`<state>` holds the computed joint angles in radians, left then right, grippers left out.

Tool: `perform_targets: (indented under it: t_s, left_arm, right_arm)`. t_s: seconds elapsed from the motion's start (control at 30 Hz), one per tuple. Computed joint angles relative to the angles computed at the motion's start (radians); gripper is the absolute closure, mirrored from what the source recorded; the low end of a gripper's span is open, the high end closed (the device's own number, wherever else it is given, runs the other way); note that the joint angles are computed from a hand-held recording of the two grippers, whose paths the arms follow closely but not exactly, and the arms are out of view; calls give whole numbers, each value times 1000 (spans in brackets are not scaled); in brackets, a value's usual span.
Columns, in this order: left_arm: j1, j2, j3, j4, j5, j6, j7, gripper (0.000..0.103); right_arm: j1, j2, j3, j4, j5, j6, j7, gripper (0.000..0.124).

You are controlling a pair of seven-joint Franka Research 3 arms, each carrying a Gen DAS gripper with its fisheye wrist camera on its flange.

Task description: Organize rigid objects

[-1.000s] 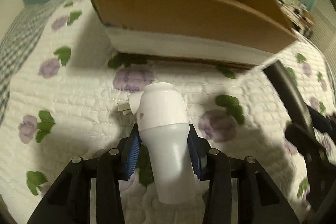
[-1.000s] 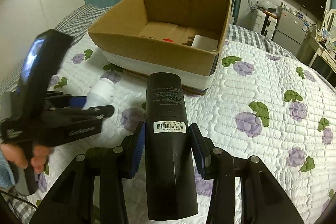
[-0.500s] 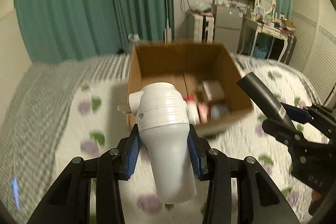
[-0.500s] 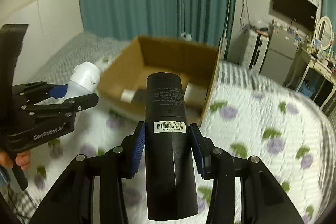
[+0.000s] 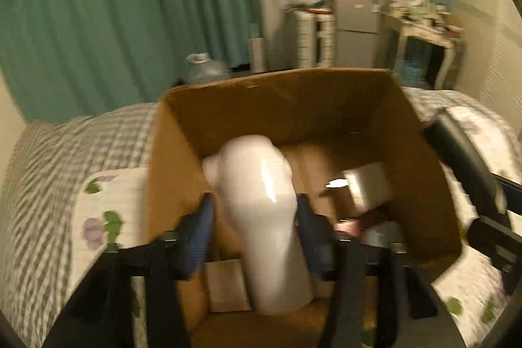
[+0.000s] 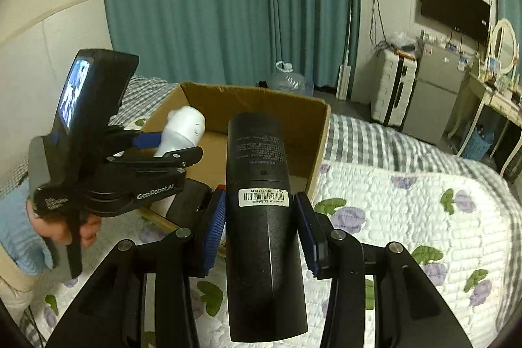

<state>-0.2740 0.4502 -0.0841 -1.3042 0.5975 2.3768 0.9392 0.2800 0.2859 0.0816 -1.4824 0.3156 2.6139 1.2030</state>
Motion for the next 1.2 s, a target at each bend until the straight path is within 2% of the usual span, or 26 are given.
perform_targets:
  t_s: [0.1, 0.2, 0.37, 0.47, 0.67, 0.77, 0.9, 1.03, 1.17, 1.2]
  left_arm:
    - [4, -22, 9, -35, 18, 38, -36, 39]
    - [25, -60, 3, -81, 2, 68, -48, 39]
    - [44, -107, -9, -138, -6, 102, -38, 39]
    - [34, -126, -3, -158, 44, 107, -57, 39]
    - [30, -163, 0, -178, 102, 105, -138, 35]
    - [29, -199, -10, -187, 122, 104, -158, 35]
    - [22, -291, -22, -230, 209, 117, -228, 32]
    - [30, -386, -55, -267, 294, 111, -303, 29]
    - [55, -482, -95, -322, 375, 117, -367, 26]
    - [58, -508, -110, -336, 396, 105, -393, 25]
  right_arm:
    - [5, 34, -1, 59, -12, -12, 11, 83]
    - [12, 106, 0, 178, -22, -37, 22, 83]
    - [25, 320, 10, 492, -24, -157, 75, 82]
    - [46, 384, -8, 562, -53, -154, 113, 81]
    - [42, 283, -27, 430, -69, -76, 176, 70]
    - [54, 183, -49, 322, -114, -29, 198, 66]
    - [67, 46, -72, 196, -184, 9, 251, 66]
    - [63, -81, -66, 89, -232, 37, 294, 63]
    - [60, -224, -61, -47, -344, 94, 387, 47]
    - [54, -264, -53, -90, -364, 118, 402, 47]
